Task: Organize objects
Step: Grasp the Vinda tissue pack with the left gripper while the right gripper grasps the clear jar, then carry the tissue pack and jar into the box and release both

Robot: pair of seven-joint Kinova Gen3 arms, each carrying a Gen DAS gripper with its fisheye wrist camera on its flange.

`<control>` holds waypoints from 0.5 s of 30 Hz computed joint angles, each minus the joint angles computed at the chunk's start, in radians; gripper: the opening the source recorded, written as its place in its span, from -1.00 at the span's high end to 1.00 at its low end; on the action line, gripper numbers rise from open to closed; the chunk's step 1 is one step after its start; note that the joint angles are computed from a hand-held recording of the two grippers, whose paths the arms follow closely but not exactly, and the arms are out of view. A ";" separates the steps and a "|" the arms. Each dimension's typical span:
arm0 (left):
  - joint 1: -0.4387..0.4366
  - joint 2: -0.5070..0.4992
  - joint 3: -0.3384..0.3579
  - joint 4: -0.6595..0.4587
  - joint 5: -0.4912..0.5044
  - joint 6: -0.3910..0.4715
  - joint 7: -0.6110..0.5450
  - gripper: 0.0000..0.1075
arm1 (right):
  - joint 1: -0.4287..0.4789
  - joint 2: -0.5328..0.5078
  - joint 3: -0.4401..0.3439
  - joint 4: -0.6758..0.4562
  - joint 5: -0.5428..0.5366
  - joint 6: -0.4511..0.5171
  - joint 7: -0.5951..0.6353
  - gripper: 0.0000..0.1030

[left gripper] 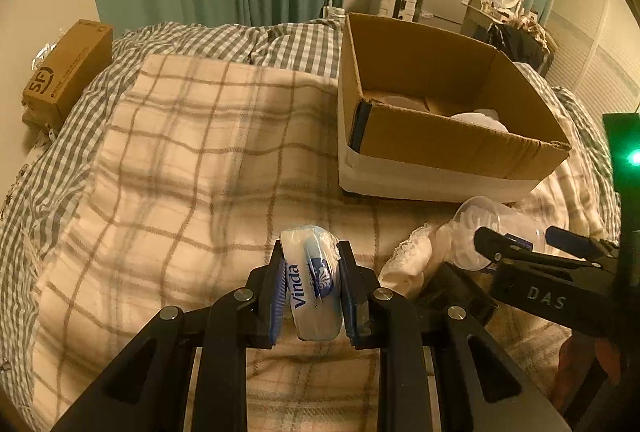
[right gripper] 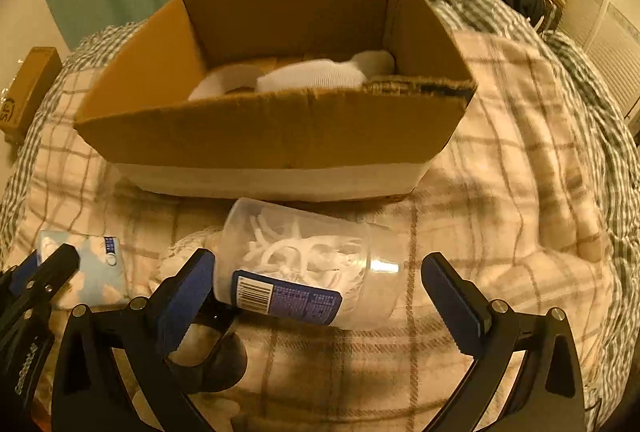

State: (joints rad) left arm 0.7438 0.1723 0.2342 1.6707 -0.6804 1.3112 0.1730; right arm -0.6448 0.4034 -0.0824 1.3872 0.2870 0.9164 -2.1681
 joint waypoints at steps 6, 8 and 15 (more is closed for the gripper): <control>-0.010 -0.018 0.004 0.002 0.016 -0.028 -0.008 0.56 | 0.022 -0.022 -0.019 0.029 -0.036 -0.020 0.052 -0.81; -0.005 -0.015 0.009 -0.018 0.012 -0.005 -0.018 0.56 | 0.030 -0.041 -0.026 0.046 -0.048 -0.026 0.068 -0.81; 0.029 -0.030 0.029 -0.101 -0.029 0.093 -0.020 0.56 | 0.023 -0.155 -0.029 0.098 0.005 -0.032 0.050 -0.80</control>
